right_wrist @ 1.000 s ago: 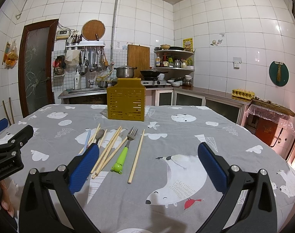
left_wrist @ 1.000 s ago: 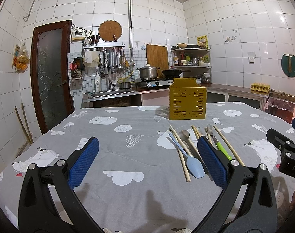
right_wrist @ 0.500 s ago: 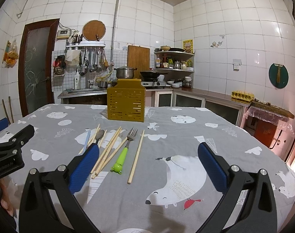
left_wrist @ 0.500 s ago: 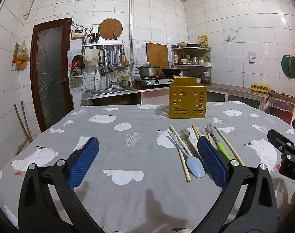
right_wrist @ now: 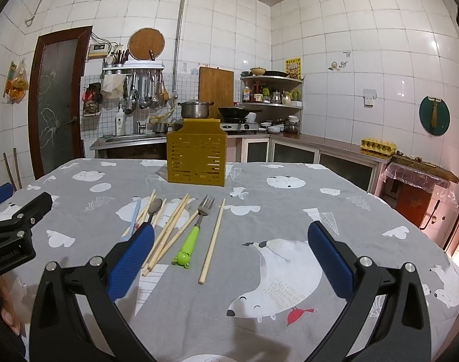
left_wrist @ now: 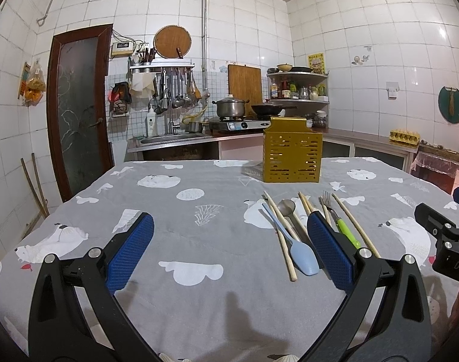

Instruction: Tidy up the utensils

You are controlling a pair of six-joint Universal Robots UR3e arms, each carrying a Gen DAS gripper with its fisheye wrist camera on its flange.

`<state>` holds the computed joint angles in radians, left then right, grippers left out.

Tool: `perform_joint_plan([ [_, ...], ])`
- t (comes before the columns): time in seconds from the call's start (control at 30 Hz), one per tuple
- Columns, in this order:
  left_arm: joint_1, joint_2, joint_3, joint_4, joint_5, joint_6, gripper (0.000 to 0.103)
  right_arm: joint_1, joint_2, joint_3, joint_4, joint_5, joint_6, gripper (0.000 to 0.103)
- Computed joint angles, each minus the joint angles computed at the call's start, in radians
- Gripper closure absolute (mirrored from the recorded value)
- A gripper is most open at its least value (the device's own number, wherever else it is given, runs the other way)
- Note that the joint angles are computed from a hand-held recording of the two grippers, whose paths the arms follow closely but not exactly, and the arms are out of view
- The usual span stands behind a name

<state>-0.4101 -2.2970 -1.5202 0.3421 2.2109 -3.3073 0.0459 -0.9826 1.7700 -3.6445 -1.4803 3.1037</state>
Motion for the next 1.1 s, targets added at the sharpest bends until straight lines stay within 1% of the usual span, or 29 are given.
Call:
perform_joint_plan([
  [0.27, 0.011, 0.011, -0.025, 0.003, -0.013, -0.027, 0.005, 0.008, 0.006, -0.013, 0.022, -0.017, 0.004, 0.004],
  [0.4, 0.008, 0.007, -0.019, -0.007, -0.006, -0.026, 0.005, 0.006, 0.005, -0.013, 0.023, -0.015, 0.002, 0.004],
  [0.47, 0.006, 0.005, -0.009, -0.019, -0.004, -0.025, 0.005, 0.013, 0.007, -0.019, 0.027, -0.030, -0.002, 0.004],
  [0.63, -0.001, 0.001, -0.012, 0.000, 0.009, -0.021, 0.005, 0.027, 0.012, -0.031, 0.040, -0.058, -0.013, 0.004],
  [0.8, 0.009, 0.017, -0.026, -0.023, -0.009, -0.041, 0.005, 0.025, 0.009, -0.028, 0.049, -0.070, 0.002, 0.004],
  [0.97, 0.022, 0.028, -0.025, -0.056, -0.037, -0.048, 0.005, 0.017, 0.006, -0.043, 0.095, -0.062, 0.016, 0.004],
  [1.03, 0.033, 0.038, -0.017, -0.099, -0.059, -0.060, 0.005, 0.009, 0.005, -0.056, 0.121, -0.037, 0.014, 0.004],
  [1.1, 0.049, 0.054, 0.011, -0.180, -0.094, -0.072, 0.005, 0.005, 0.007, -0.085, 0.169, -0.023, 0.011, 0.004],
])
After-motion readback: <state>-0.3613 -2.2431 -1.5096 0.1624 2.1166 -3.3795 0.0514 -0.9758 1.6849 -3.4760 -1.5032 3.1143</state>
